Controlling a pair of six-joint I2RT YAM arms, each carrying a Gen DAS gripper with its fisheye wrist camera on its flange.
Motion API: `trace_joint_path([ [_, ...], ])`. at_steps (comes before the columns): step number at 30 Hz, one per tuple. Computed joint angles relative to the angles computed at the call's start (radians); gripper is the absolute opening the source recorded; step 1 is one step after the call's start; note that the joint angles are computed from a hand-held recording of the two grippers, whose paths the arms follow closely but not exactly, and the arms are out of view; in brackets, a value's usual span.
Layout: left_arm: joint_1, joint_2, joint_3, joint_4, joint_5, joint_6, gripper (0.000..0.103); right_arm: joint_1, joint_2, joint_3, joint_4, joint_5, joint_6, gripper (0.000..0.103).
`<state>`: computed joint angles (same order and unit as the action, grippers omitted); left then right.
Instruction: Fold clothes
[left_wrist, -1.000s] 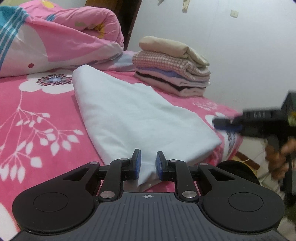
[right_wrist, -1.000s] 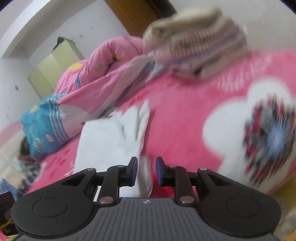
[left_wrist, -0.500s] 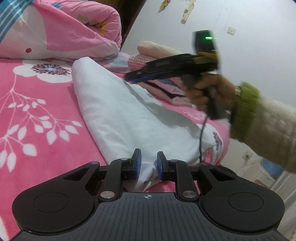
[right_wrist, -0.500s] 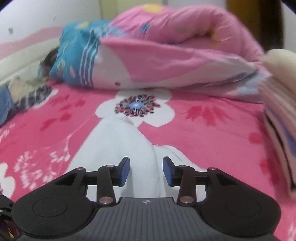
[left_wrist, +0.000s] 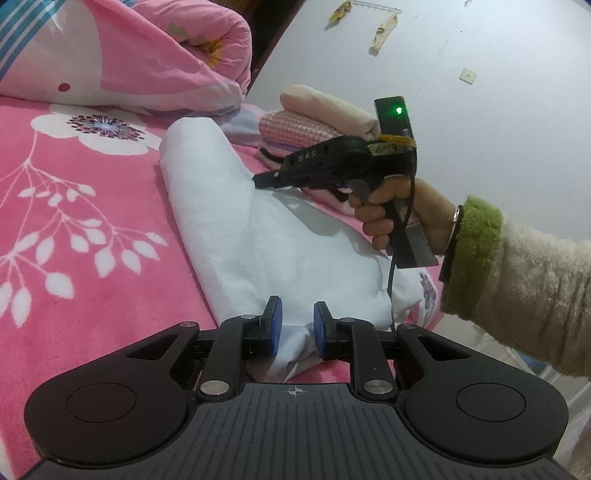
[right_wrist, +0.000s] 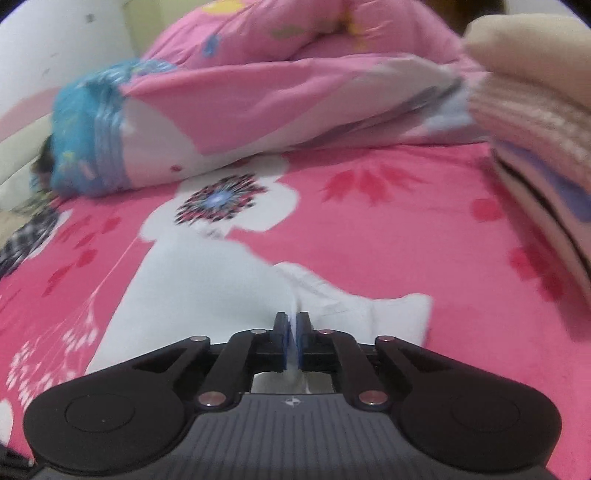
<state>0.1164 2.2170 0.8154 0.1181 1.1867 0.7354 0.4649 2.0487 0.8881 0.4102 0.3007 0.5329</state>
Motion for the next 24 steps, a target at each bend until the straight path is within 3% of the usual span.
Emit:
trace_joint_path([
  [4, 0.001, 0.000, 0.000, 0.006, -0.001, -0.009, 0.019, 0.071, -0.107, -0.021, -0.011, 0.158, -0.074, 0.006],
  [7, 0.003, 0.004, -0.001, 0.012, 0.003, -0.013, 0.019, 0.117, -0.118, 0.057, -0.068, 0.081, -0.237, 0.006],
  [10, 0.005, 0.006, -0.003, 0.017, 0.006, -0.025, 0.019, 0.126, -0.001, 0.232, -0.185, -0.081, -0.344, 0.005],
  [14, 0.005, 0.008, -0.031, 0.090, 0.007, -0.048, 0.019, 0.069, 0.199, 0.468, -0.294, -0.168, -0.333, 0.005],
  [17, 0.005, 0.011, -0.025, 0.077, 0.011, -0.031, 0.019, 0.014, 0.289, 0.559, -0.307, -0.157, -0.241, 0.005],
  [20, 0.008, 0.018, -0.007, 0.040, 0.019, -0.020, 0.019, -0.044, 0.297, 0.558, -0.306, -0.151, -0.109, 0.006],
  [24, 0.005, 0.018, -0.002, 0.035, 0.017, -0.024, 0.019, -0.089, 0.109, 0.278, -0.107, -0.139, 0.050, 0.006],
])
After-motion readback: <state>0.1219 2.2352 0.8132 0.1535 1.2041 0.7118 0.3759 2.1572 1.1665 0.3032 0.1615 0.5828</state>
